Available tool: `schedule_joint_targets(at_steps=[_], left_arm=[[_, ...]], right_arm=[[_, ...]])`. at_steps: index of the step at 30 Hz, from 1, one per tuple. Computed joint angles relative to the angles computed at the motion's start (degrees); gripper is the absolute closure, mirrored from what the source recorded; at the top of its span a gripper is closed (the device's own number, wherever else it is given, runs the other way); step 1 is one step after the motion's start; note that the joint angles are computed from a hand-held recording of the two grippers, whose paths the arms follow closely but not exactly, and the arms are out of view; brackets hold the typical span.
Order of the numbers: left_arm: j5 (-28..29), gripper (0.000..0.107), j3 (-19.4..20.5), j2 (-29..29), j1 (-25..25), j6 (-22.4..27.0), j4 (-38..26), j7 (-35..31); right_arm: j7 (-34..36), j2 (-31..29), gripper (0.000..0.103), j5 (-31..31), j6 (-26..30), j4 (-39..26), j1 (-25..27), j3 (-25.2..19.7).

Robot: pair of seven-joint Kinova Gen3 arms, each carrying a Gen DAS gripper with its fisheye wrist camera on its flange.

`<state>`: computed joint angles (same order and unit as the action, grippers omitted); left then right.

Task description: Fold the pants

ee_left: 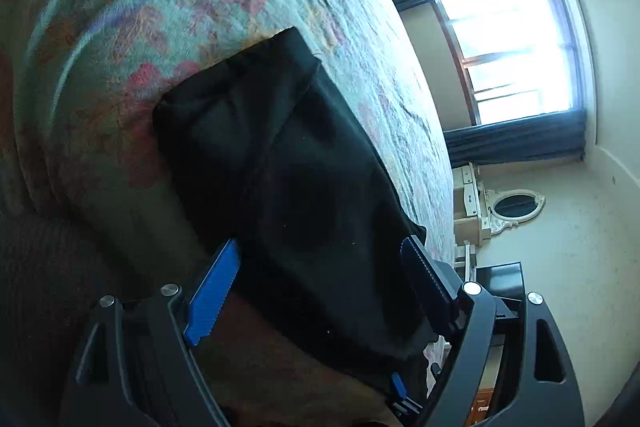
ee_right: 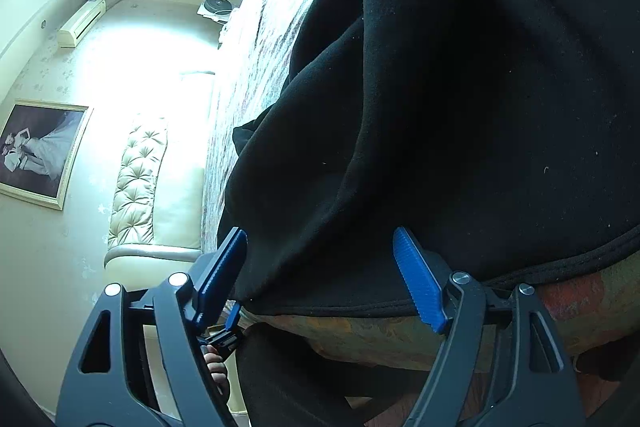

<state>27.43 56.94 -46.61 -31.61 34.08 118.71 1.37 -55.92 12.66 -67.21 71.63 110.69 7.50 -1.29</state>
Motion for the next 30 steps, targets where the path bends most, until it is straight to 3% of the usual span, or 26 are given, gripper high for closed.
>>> schedule_joint_targets(at_steps=[4,8,12,13,16,20,24,30], left_arm=[[0.52,0.027,1.35,0.84,-1.36,-0.51,-0.43,-0.23],[1.01,0.027,-0.63,-1.35,-1.34,0.23,1.01,1.42],[-1.51,0.076,-0.59,1.43,-1.37,4.65,0.33,-0.47],[-1.43,0.083,-0.28,1.92,-1.18,4.07,1.06,-0.9],[-1.41,0.084,0.0,1.98,-0.88,2.98,1.91,-1.07],[-1.33,0.085,-0.51,2.31,-0.54,2.65,1.9,-0.78],[-1.43,0.085,-0.5,1.84,-0.09,2.12,2.38,-0.09],[-1.34,0.085,-0.74,1.99,0.49,1.26,2.82,0.31]], right_arm=[[-0.12,0.07,0.027,0.08,0.73,-0.36,0.33,0.2],[-1.14,-0.53,0.027,0.33,0.69,-0.8,0.04,0.14],[-1.46,-0.71,0.027,-1.05,0.43,0.07,0.46,0.49],[-1.55,-0.77,0.027,-1.22,0.21,0.27,0.45,0.53],[-2.32,-1.4,0.03,-1.67,-1.64,0.87,-0.06,0.55],[-0.39,-1.83,0.051,-5.4,-3.71,2.97,-0.01,0.61],[-3.31,-1.71,0.053,-6.92,-6.62,3.87,-0.95,0.59],[-1.79,-3.02,0.056,-11.9,-10.7,7.9,-1.27,0.96]])
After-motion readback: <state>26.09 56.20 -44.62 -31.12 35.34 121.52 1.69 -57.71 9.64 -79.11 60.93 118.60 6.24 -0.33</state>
